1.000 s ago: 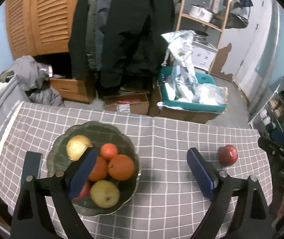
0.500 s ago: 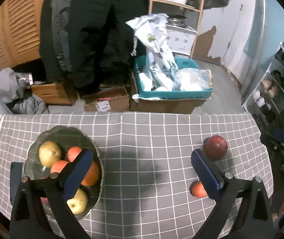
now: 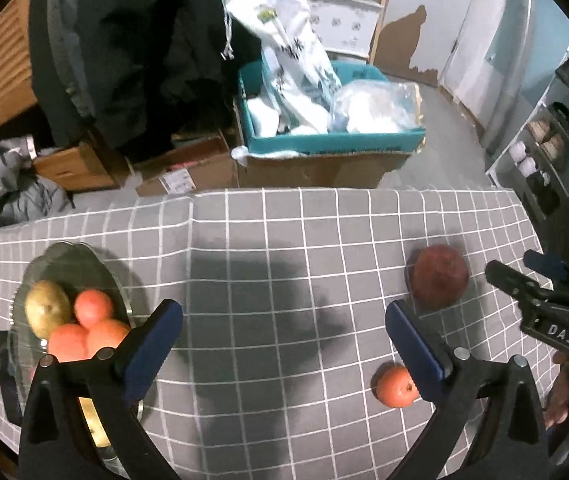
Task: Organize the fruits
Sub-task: 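Lower the right gripper onto the red apple and close it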
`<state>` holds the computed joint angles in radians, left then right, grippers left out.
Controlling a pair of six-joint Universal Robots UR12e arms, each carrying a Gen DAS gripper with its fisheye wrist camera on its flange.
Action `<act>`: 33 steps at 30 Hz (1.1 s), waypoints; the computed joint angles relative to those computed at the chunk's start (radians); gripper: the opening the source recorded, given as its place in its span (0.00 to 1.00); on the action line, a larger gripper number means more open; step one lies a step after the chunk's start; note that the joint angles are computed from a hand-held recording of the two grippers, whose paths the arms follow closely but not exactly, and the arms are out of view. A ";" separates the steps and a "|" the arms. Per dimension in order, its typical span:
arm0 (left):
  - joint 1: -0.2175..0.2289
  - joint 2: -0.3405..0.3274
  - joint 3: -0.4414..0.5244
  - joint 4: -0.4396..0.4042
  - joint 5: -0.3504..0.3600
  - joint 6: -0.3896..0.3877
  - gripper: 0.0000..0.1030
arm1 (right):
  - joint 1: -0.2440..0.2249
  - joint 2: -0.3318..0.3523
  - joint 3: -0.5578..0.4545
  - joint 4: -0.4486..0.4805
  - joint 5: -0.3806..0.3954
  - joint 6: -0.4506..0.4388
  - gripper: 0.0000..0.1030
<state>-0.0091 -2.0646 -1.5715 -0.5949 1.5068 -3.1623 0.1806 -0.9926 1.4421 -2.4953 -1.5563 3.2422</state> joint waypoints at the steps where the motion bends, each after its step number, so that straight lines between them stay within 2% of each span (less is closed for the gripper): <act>1: -0.002 -0.005 0.003 -0.003 0.003 0.002 0.99 | -0.002 0.011 -0.010 0.013 0.011 -0.003 0.80; 13: -0.003 -0.067 0.050 -0.056 -0.001 -0.016 0.99 | 0.000 0.083 -0.073 0.125 0.025 -0.030 0.80; 26: -0.005 -0.091 0.065 -0.085 0.000 -0.001 0.99 | 0.000 0.125 -0.108 0.164 0.025 -0.016 0.80; 28: -0.006 -0.092 0.067 -0.089 0.000 0.002 0.99 | -0.002 0.128 -0.111 0.175 0.038 -0.012 0.79; 30: -0.007 -0.094 0.069 -0.093 -0.002 0.008 0.99 | -0.004 0.129 -0.111 0.180 0.056 -0.014 0.71; 33: -0.007 -0.091 0.065 -0.092 -0.009 0.015 0.99 | -0.001 0.126 -0.105 0.173 0.038 -0.019 0.71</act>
